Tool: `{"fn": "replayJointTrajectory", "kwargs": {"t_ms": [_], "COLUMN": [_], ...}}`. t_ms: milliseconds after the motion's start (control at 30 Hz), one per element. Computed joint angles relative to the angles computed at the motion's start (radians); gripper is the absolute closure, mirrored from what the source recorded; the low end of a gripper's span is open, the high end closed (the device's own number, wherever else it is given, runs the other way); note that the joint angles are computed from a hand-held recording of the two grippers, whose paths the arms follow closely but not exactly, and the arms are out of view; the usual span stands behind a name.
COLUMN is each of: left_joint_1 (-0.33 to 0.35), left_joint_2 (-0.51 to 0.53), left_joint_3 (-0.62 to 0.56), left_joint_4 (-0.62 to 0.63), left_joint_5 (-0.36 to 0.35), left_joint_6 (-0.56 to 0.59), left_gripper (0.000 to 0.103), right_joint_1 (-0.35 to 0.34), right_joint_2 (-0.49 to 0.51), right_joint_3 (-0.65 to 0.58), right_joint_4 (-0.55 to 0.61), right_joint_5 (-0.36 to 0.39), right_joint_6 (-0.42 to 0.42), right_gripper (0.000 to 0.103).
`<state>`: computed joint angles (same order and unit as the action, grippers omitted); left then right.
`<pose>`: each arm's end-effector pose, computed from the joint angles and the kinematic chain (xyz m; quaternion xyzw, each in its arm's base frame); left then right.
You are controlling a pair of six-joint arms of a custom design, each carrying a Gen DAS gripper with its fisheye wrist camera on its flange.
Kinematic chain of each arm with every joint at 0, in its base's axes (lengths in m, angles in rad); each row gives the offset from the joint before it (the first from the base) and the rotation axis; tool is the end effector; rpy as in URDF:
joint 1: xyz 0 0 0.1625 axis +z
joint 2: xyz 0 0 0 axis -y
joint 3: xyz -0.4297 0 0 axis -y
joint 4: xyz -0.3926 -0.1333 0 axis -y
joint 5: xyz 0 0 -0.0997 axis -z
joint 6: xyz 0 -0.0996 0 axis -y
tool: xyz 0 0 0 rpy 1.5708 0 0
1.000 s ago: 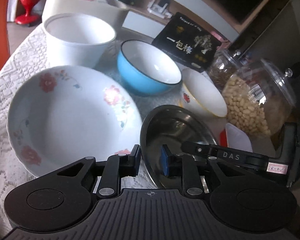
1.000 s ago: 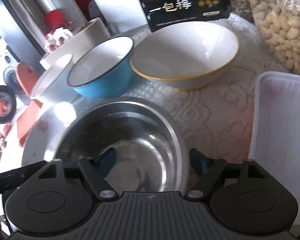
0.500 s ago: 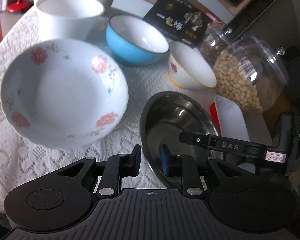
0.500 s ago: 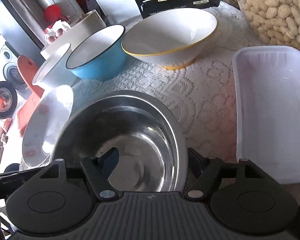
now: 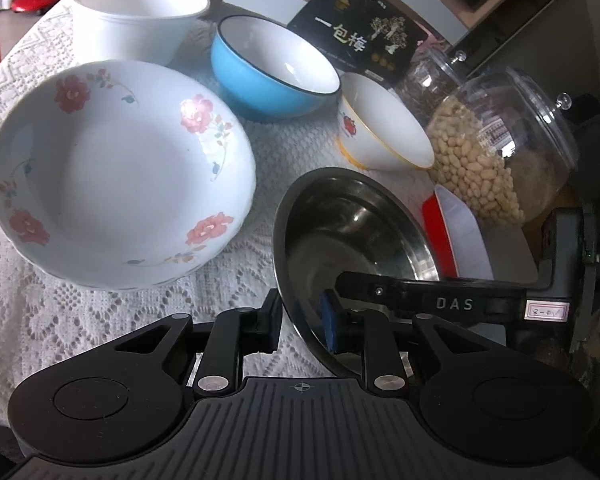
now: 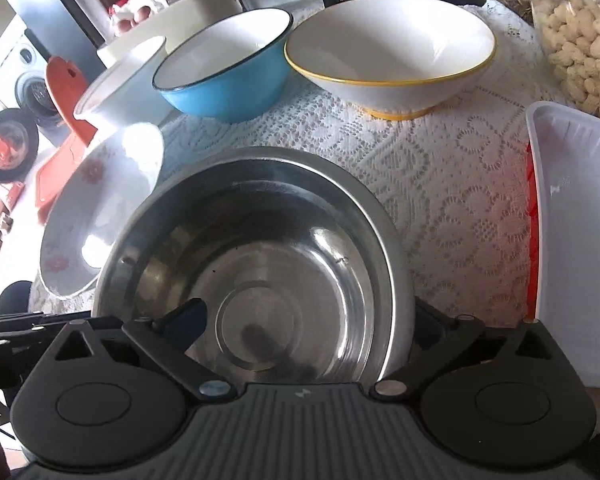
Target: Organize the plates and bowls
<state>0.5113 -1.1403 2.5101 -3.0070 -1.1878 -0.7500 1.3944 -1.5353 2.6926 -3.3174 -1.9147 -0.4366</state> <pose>-0.2334 -0.3265 0.0827 0.1450 0.9704 -0.1697 0.0919 0.0441 -0.3207 0.2099 0.0730 -0.9413 0.2234 0.2424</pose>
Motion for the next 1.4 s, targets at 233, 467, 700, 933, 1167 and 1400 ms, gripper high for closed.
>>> {"fn": "replayJointTrajectory", "kwargs": {"t_ms": [233, 467, 700, 933, 1167, 1400], "left_joint_1": [0.003, 0.015, 0.006, -0.004, 0.086, 0.145], "left_joint_2": [-0.005, 0.016, -0.028, -0.219, -0.306, -0.268], "left_joint_3": [0.005, 0.000, 0.011, 0.064, 0.084, 0.081], "left_joint_4": [-0.006, -0.041, -0.070, -0.054, -0.018, 0.001], "left_joint_5": [0.012, 0.015, 0.029, 0.152, 0.252, 0.285], "left_joint_6": [-0.006, 0.012, 0.035, 0.038, 0.041, 0.071], "left_gripper": [0.079, 0.078, 0.078, 0.078, 0.078, 0.079], "right_joint_1": [0.052, 0.043, 0.159, 0.349, 0.367, 0.366], "right_joint_2": [0.046, 0.031, -0.016, 0.095, 0.344, 0.500], "right_joint_3": [-0.018, 0.009, 0.001, -0.088, -0.209, -0.281], "right_joint_4": [0.012, -0.077, -0.079, -0.092, -0.091, -0.132], "right_joint_5": [-0.089, -0.077, -0.146, -0.159, -0.120, -0.162], "right_joint_6": [-0.025, -0.007, 0.111, 0.159, 0.214, 0.186], "right_gripper": [0.000, 0.043, 0.049, 0.048, 0.048, 0.048]}}
